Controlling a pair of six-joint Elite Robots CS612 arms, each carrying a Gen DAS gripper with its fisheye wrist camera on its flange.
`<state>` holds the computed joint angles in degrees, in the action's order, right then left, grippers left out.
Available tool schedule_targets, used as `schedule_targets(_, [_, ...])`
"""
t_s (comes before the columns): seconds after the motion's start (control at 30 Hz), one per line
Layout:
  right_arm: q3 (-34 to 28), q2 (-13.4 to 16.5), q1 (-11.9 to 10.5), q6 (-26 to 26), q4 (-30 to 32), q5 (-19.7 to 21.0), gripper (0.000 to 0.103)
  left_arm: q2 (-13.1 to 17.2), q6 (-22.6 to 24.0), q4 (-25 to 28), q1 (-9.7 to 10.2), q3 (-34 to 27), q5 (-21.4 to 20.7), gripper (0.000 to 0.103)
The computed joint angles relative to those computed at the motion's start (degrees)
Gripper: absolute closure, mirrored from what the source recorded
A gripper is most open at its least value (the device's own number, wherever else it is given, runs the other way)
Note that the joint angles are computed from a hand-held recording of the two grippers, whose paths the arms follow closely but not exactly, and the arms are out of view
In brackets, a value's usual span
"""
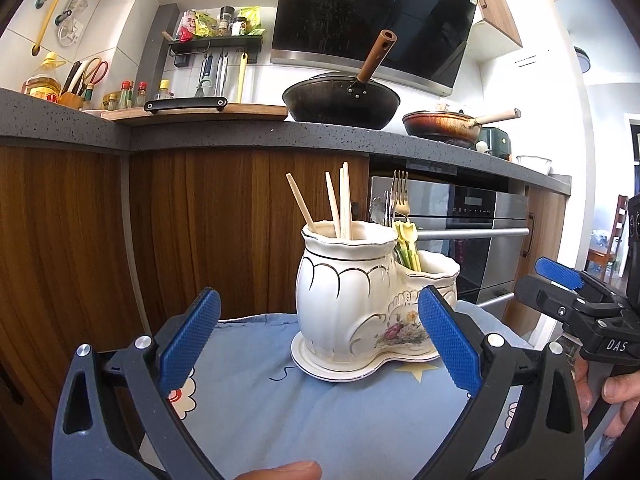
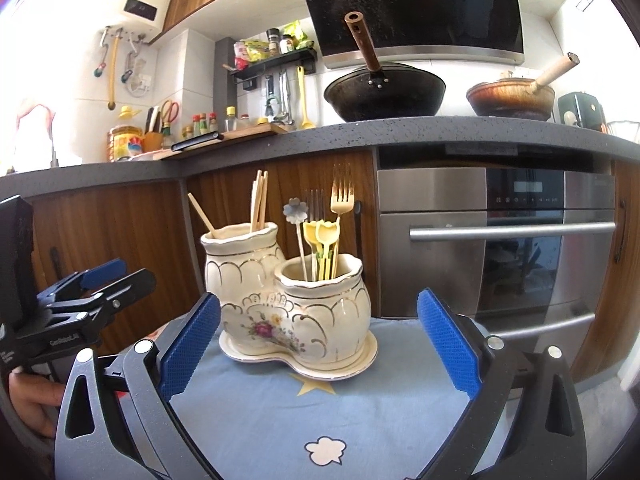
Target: Organize utensils
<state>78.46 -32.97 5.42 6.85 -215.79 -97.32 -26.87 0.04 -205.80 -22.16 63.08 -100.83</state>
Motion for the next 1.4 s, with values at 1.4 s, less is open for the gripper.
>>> schedule_targets(1.4, [-0.13, 0.05, 0.05, -0.33, 0.28, 0.26, 0.005, -0.16, 1.15, 0.31, -0.12, 0.23, -0.48, 0.005])
